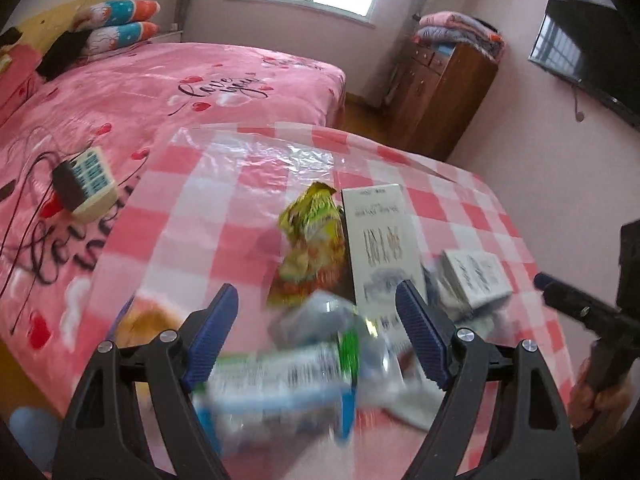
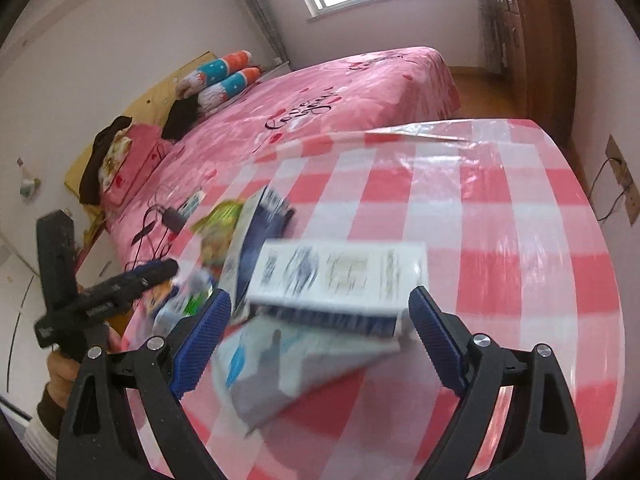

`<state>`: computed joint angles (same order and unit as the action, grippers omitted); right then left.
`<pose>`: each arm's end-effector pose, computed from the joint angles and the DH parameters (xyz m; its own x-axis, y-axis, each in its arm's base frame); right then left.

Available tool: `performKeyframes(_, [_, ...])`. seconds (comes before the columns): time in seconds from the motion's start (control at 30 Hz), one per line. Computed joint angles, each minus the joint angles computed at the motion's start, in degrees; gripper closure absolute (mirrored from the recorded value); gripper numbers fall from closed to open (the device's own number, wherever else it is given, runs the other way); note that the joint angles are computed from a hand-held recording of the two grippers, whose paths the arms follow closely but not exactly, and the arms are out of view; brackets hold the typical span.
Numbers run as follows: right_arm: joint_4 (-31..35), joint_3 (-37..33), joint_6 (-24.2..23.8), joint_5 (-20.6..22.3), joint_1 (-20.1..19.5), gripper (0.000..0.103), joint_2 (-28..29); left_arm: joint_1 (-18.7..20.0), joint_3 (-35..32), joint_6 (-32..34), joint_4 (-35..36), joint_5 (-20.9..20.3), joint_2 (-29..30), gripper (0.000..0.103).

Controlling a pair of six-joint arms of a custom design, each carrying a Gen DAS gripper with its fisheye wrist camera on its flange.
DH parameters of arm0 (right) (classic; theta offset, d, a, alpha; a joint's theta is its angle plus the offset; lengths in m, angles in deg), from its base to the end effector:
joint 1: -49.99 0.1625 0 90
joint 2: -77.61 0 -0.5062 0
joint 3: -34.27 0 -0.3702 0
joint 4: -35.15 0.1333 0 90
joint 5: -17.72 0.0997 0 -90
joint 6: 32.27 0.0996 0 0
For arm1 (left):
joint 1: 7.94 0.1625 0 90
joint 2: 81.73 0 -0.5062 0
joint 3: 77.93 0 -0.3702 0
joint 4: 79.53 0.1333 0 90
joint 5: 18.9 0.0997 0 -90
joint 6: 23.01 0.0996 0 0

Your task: Collect trash

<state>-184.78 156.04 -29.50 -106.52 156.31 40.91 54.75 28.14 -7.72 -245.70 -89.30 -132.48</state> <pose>0.2333 -0.5219 0.1081 -0.9135 0.1813 0.3643 -0.1552 0.6723 -0.7238 -0.1535 -0.6607 0.1979 -0.7472 0.5336 -0.3962 0.6488 0.7150 -0.2607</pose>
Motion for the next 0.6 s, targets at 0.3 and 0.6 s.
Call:
performKeyframes(0.3, [8.5,-5.6,-1.8,5.5,-5.3,0.013,-1.8,1.1,-9.3,-2.6,6.0,0.3,6.5,0.025])
performKeyframes(0.6, [11.4,-8.0,-7.3,2.0,-4.4,0.014,1.4,1.8,-12.2,-4.0,10.5,-1.9,8.5,0.058])
